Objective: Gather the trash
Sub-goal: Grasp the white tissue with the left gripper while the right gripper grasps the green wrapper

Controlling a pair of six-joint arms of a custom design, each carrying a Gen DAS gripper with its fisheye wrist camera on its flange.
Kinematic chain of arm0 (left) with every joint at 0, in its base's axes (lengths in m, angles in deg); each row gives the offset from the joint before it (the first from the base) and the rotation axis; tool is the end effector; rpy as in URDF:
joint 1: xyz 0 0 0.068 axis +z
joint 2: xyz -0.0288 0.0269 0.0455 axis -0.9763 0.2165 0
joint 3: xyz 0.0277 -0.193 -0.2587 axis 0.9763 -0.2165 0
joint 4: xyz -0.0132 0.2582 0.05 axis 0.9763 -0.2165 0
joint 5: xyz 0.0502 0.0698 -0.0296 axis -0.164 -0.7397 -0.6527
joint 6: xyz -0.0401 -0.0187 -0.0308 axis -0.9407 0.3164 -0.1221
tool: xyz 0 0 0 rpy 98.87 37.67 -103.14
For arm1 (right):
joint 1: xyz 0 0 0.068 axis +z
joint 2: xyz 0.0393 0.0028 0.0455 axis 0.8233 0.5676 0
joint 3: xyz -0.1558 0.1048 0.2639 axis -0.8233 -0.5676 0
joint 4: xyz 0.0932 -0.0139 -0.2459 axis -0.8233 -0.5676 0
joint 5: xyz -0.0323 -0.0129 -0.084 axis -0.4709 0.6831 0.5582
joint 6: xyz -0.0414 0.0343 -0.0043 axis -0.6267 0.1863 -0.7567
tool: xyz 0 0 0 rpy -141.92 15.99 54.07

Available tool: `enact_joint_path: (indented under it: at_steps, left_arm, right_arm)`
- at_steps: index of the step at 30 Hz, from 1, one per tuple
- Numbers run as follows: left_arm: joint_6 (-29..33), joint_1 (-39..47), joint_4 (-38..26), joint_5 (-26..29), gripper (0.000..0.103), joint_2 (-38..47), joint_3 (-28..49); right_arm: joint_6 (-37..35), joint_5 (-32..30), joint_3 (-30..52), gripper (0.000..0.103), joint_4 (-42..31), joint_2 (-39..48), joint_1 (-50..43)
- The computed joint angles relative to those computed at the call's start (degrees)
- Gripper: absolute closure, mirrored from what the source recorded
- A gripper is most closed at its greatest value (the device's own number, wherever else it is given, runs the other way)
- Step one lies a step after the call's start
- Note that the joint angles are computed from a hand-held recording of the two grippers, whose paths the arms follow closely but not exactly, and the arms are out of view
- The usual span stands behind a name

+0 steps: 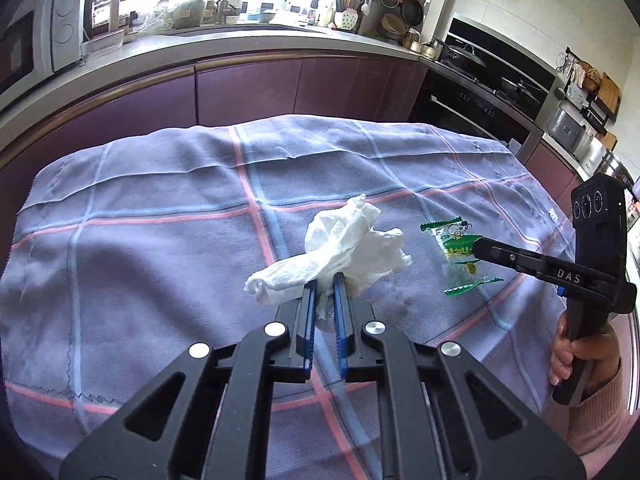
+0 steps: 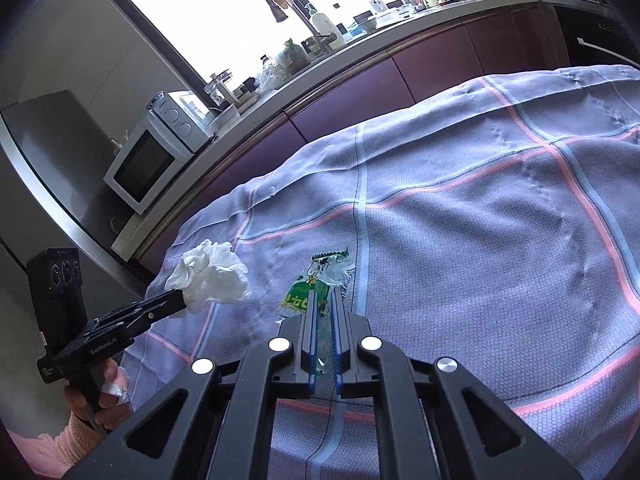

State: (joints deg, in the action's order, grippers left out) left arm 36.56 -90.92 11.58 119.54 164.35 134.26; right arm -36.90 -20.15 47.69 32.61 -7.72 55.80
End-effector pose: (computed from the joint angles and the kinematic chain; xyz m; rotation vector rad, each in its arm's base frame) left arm 0.3889 -0.1157 0.2360 1.2814 2.1748 -0.7516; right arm 0.1391 -0.0015 0.2007 0.9099 2.0272 0.3802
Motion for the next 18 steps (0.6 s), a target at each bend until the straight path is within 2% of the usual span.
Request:
enact_joint_path:
  at_steps: [10,18]
  left_arm:
    - [3.4,7.7,-2.6,1.9,0.094,-0.4,-0.6]
    - [5.6,11.6,-3.8,4.0,0.094,-1.8,-1.3]
  right_arm:
    - [1.8,0.8,0.0,0.098,2.5,-0.4,3.5]
    - [3.4,4.5,1.9,0.098,4.3,1.7,9.7]
